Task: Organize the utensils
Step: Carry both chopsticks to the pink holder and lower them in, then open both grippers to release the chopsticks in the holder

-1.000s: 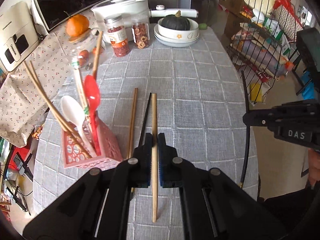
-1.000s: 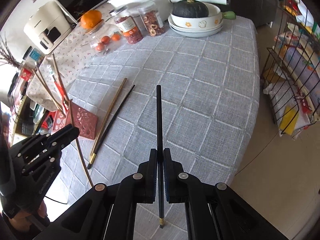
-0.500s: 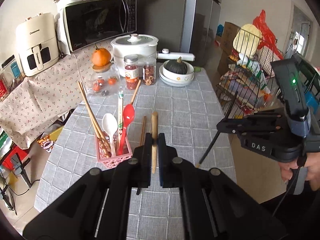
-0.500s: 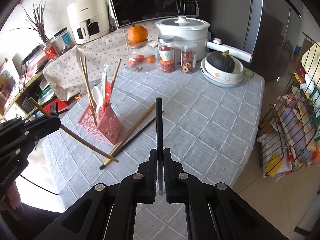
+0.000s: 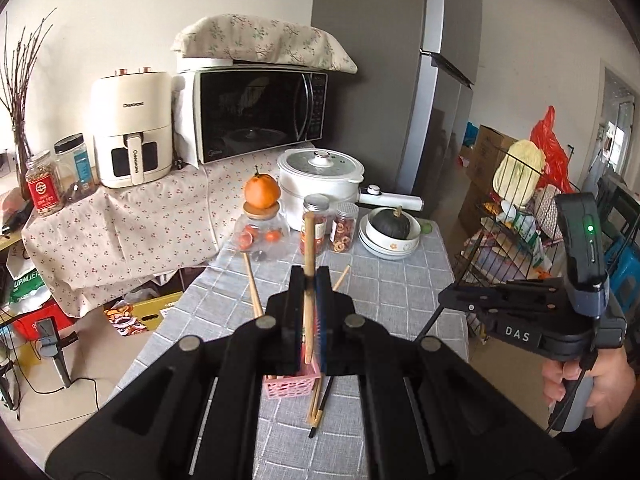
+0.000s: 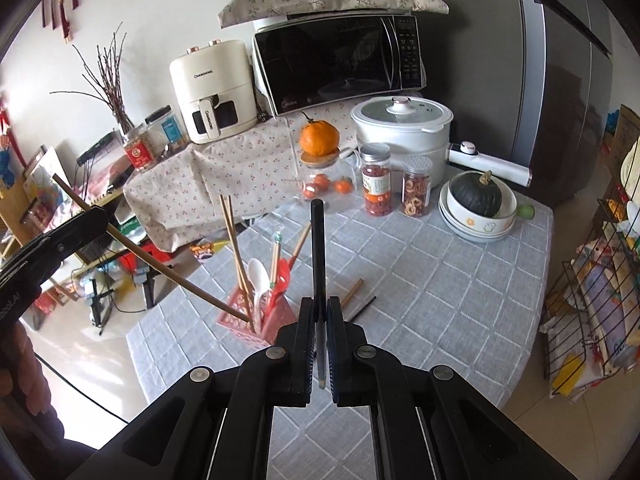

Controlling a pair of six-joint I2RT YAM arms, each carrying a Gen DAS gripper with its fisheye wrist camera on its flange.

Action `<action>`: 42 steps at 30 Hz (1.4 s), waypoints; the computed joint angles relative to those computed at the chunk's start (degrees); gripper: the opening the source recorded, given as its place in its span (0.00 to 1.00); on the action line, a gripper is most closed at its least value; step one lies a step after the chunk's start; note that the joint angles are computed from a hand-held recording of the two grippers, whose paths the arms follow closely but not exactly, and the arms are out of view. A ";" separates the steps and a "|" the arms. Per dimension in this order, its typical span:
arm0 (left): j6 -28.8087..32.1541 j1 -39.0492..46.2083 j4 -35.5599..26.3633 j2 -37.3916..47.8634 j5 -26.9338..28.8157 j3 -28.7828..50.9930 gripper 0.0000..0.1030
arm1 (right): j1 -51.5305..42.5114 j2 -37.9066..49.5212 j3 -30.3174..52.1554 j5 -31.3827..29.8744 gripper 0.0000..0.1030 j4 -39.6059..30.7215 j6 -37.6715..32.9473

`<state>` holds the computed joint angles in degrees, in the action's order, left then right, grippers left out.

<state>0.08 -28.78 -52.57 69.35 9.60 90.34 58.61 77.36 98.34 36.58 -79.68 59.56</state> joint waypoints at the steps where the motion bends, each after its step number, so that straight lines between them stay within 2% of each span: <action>1: -0.11 0.52 0.46 -0.07 0.03 -0.36 0.06 | 0.21 0.41 0.78 0.54 0.06 0.55 -0.67; 10: 1.45 1.83 5.23 1.61 -1.84 -5.70 0.06 | 0.93 2.42 3.32 3.71 0.06 4.36 -2.37; 14: 0.82 3.44 7.08 3.17 -0.62 -7.50 0.06 | 1.01 1.99 2.61 4.37 0.06 6.23 -2.78; 21: -1.15 5.09 4.80 9.20 1.98 -5.92 0.06 | 2.05 1.37 1.16 6.06 0.06 9.53 -3.73; 26: -3.16 5.99 5.88 10.51 5.03 -6.41 0.07 | 2.04 0.98 -0.43 6.17 0.06 13.15 -5.34; 28: -4.28 6.24 4.81 11.06 5.53 -5.47 0.24 | 1.93 0.55 -1.13 6.32 0.06 15.00 -6.31; 33: -4.28 5.87 2.86 10.63 3.84 -4.04 0.37 | 1.60 0.92 -1.48 6.83 0.06 18.30 -8.21; 36: -3.74 5.56 -0.05 10.06 1.58 -3.36 0.51 | 1.00 0.86 -3.09 6.56 0.06 21.24 -9.14; 37: -3.43 5.21 -1.17 9.87 0.24 -3.26 0.54 | 0.62 0.92 -3.65 6.23 0.06 22.40 -9.63; 42: -1.74 4.76 -4.63 10.24 -4.59 -3.57 0.55 | -0.59 2.13 -5.59 5.88 0.06 26.92 -11.63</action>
<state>-1.66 -24.02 -57.21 79.59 5.01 86.77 58.02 79.50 92.75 42.45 -52.76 47.94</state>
